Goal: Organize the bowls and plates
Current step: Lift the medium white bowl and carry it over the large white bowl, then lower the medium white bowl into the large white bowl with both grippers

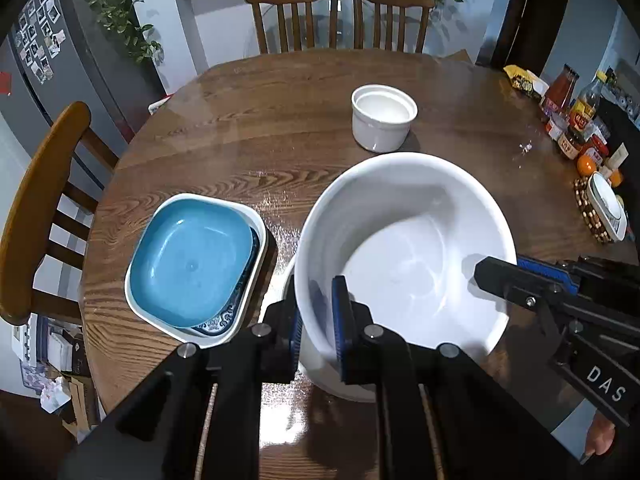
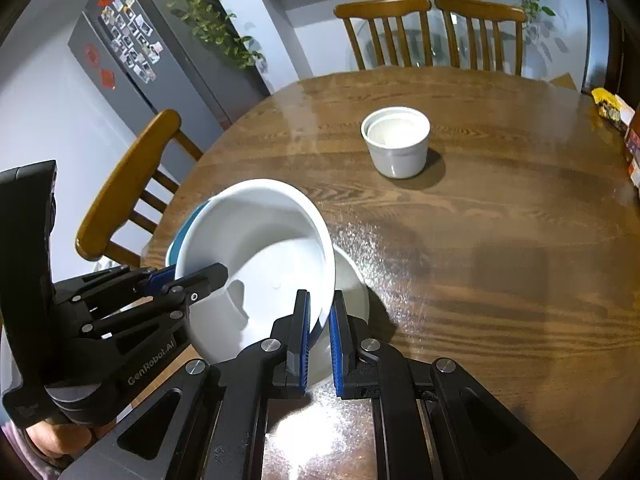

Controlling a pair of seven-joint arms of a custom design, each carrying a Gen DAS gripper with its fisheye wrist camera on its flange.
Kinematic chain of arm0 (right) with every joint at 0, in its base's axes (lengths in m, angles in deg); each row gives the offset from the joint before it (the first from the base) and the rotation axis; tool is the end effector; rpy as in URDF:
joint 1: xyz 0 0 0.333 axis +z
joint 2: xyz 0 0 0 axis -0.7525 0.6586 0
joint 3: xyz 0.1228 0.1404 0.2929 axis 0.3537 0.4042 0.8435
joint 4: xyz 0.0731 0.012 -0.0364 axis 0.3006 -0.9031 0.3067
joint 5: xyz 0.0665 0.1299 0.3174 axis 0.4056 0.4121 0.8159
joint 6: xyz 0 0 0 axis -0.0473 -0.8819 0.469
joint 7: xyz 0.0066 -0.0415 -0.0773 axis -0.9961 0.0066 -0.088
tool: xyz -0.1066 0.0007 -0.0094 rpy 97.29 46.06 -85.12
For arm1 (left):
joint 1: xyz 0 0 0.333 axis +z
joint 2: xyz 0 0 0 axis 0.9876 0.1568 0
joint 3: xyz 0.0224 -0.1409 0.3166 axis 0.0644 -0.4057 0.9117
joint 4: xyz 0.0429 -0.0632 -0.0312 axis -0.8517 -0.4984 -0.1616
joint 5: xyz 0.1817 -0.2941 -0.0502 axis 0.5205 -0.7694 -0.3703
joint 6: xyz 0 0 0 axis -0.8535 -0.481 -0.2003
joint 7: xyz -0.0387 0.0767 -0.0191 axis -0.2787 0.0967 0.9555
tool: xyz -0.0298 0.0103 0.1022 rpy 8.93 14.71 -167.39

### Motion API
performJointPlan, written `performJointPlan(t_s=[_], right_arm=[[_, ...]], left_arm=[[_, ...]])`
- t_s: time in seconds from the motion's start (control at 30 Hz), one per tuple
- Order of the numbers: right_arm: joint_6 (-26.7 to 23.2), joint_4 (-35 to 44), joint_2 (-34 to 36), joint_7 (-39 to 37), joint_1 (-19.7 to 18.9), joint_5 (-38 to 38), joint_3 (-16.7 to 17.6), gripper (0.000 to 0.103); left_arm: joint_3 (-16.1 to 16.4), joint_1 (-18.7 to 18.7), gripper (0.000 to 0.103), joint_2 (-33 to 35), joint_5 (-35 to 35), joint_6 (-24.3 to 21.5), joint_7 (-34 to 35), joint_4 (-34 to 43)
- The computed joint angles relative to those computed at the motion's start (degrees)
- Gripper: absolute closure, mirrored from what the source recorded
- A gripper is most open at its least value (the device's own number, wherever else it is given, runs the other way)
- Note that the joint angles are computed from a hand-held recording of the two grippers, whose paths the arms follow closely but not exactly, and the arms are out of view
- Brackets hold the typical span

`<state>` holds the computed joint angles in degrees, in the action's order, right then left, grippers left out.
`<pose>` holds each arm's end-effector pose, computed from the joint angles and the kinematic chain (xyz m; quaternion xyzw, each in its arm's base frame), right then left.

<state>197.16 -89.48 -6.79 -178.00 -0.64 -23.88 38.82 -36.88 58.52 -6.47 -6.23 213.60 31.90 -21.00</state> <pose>0.4301 0.5261 0.4469 -0.4915 0.8062 -0.1668 0.2840 0.5201 -0.3574 0.4493 -0.3569 0.8945 -0.2477 0.1058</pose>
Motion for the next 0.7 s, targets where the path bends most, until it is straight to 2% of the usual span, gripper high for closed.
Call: performJointPlan(t_s=[0.7], right_arm=[[5.1,-1.6,1.9,-0.4,-1.2,4.6,-0.2,0.093]], left_arm=[[1.4,-1.2,0.091,3.0,3.1,-3.5,-2.3,1.5]])
